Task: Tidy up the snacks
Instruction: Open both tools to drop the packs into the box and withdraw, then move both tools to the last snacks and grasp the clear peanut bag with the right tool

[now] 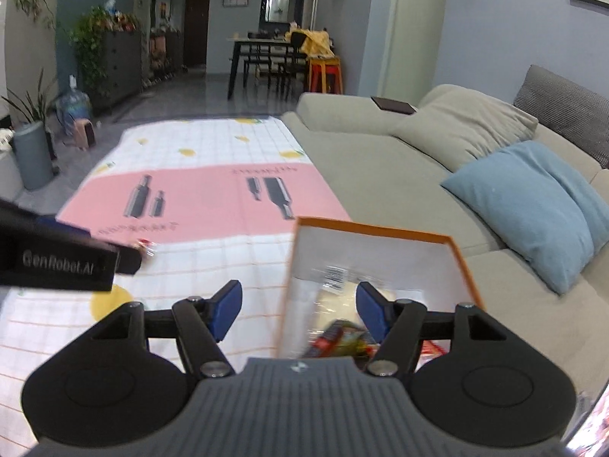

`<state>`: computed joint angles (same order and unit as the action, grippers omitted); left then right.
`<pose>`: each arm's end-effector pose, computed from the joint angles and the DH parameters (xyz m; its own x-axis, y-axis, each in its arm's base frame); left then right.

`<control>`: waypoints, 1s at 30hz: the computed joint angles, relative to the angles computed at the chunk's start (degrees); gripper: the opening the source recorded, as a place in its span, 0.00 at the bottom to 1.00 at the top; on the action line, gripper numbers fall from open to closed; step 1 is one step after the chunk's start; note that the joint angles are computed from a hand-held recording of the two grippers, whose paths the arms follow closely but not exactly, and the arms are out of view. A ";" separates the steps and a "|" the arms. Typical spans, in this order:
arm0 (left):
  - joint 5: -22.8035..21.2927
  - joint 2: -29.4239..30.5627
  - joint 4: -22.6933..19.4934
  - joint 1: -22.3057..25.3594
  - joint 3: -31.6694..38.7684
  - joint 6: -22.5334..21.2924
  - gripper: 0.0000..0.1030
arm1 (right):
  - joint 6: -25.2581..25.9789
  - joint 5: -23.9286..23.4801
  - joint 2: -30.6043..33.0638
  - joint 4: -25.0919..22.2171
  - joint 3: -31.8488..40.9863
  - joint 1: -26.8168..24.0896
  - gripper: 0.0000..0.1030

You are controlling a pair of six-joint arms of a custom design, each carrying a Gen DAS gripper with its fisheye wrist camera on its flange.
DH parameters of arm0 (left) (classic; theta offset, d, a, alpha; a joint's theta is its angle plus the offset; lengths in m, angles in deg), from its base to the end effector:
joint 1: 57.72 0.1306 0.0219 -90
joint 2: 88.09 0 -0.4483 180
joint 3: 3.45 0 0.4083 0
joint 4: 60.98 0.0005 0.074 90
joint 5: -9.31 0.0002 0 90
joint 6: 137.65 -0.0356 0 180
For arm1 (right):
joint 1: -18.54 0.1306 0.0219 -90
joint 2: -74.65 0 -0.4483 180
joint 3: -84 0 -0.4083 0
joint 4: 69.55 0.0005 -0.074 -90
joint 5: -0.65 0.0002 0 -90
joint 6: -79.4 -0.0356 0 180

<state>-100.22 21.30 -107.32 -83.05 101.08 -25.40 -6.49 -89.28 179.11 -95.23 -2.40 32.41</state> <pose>0.5877 -0.2656 0.4349 -0.7329 -0.0479 -0.6786 -0.0688 0.9976 0.0039 0.6047 0.1488 0.4224 -0.5594 -0.2120 -0.8013 -0.2796 0.9584 -0.0583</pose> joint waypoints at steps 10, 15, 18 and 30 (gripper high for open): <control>-1.11 -5.64 4.34 3.07 -11.84 0.04 0.58 | -0.72 -2.91 0.00 -0.47 -1.97 5.14 0.70; -0.24 -6.15 3.24 5.33 -14.38 1.73 0.58 | 2.35 -4.25 2.12 -3.17 -1.06 7.22 0.70; 0.40 -6.23 3.24 6.62 -15.36 2.36 0.58 | 3.88 -4.58 3.66 -5.06 -0.02 8.32 0.70; 4.21 -4.54 10.57 11.61 -17.42 1.21 0.64 | 2.66 -4.98 11.66 -8.91 7.77 9.93 0.73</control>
